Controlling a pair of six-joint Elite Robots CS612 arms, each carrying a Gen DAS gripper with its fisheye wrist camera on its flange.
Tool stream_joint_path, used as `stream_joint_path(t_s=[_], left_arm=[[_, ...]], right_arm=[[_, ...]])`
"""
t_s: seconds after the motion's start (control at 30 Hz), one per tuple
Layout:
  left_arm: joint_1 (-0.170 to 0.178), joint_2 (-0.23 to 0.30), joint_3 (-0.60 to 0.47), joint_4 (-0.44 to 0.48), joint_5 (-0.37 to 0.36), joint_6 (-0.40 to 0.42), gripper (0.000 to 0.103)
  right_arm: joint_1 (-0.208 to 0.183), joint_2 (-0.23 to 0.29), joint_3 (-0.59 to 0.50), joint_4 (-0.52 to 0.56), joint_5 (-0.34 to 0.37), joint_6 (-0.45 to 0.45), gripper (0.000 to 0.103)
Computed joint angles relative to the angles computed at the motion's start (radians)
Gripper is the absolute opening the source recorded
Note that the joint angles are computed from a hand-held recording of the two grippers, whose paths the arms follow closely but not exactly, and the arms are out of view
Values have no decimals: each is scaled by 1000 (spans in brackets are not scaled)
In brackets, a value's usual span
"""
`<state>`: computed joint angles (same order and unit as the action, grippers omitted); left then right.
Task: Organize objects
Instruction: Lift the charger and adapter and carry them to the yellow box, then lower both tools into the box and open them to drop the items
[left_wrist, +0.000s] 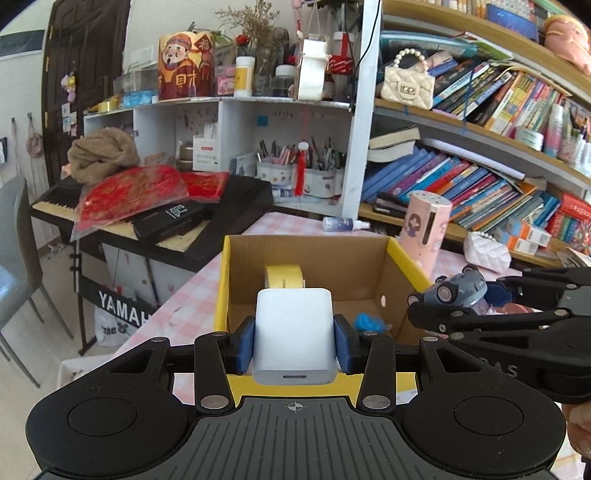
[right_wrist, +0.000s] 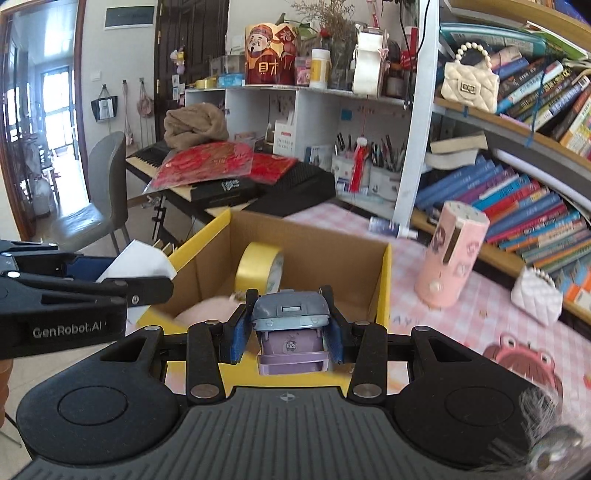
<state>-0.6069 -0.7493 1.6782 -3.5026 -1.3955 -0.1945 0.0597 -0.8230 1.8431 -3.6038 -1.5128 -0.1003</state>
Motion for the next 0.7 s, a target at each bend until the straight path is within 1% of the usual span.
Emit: stream_joint_path(t_s=[0.23,0.43,0.53,0.7], left_arm=[[-6,23,-48,91,21,-8,41],[-10,41,-81,151,44,-2,41],[-8,50,-100,184,53,-10,41],[-2,66,-129,227,48,-21,41]], right_arm=[[-9,49,-75,94,-13,-63,40],[-11,78,-110,150,2,-139,40],[-10,88,-126,179,6,-178,40],[-16,96,-147,213,36,-200,40]])
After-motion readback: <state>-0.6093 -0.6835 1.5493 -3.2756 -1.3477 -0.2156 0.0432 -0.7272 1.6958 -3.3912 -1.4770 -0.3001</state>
